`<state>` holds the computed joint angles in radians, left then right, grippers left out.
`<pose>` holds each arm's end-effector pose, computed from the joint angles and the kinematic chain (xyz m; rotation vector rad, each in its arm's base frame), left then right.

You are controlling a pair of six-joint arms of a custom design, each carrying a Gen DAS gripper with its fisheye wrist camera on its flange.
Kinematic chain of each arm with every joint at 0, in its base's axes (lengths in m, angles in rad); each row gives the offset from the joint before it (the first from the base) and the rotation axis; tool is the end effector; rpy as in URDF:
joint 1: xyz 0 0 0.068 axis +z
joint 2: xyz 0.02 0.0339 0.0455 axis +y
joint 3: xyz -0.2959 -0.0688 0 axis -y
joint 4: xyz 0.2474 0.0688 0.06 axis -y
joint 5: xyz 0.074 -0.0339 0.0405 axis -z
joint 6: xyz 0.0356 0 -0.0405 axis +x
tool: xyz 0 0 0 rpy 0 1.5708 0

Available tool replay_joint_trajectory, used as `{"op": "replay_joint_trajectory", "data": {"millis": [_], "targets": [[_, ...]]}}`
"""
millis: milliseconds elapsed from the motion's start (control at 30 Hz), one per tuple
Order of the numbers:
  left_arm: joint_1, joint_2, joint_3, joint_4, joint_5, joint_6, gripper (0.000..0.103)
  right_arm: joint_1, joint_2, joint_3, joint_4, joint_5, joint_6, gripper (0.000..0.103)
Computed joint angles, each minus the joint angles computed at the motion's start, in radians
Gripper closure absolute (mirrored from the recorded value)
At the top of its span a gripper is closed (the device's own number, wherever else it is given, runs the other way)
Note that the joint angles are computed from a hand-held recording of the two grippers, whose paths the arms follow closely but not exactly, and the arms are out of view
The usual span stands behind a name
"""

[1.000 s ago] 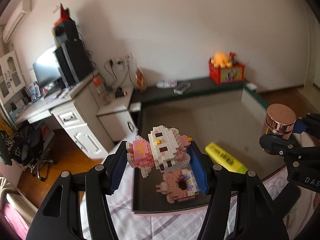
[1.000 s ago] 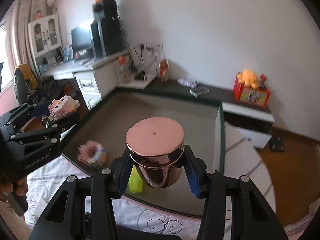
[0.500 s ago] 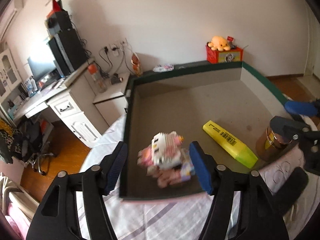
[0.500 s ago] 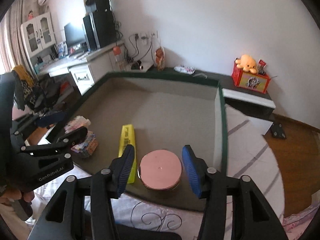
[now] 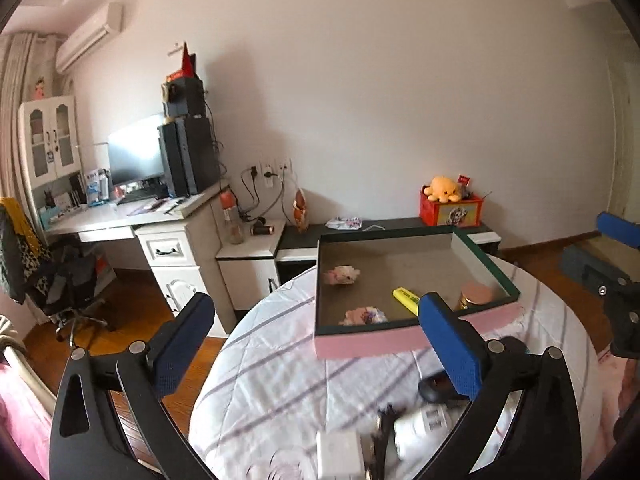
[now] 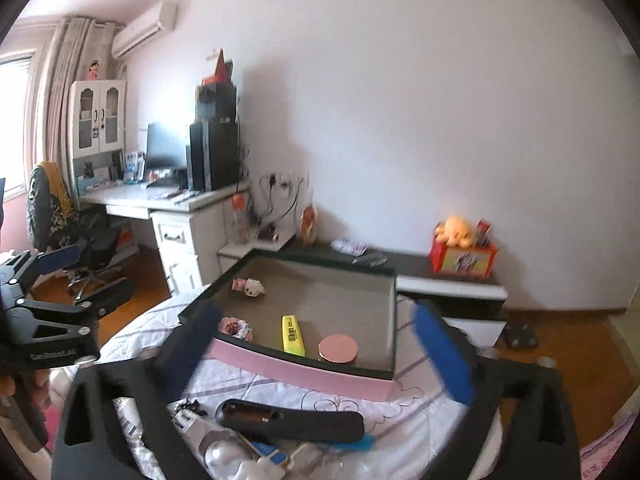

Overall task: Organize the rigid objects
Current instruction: 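Withdraw both tools from the box, then move both tools toward the white items lying beside the box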

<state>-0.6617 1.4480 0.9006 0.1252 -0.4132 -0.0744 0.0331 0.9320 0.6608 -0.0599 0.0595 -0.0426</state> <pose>0.2640 -0.1875 0.2860 0.3094 1.9316 -0.0722 0.2016 0.0046 0.3070 -0.0316 1.9015 -0.0630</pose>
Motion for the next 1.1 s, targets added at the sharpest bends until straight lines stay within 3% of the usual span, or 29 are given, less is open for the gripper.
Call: {"op": "replay_joint_trajectory", "data": {"millis": [200, 500, 767, 967, 1100], "targets": [[-0.075, -0.181, -0.144, -0.001, -0.083, -0.022, 0.000, 0.086, -0.221, -0.074, -0.093, 0.101, 0.066, 0.000], [-0.153, -0.364, -0.243, -0.074, -0.176, -0.035, 0.000, 0.261, -0.408, -0.115, -0.229, 0.272, 0.162, 0.000], [-0.158, -0.433, -0.270, -0.155, -0.203, -0.062, 0.000, 0.510, -0.456, -0.108, -0.343, 0.513, 0.243, 0.000], [-0.162, -0.447, -0.286, -0.161, -0.198, -0.059, 0.000, 0.583, -0.454, -0.115, -0.380, 0.578, 0.289, 0.000], [-0.152, -0.439, -0.297, -0.154, -0.174, -0.066, 0.000, 0.554, -0.453, -0.131, -0.384, 0.549, 0.294, 0.000]]}}
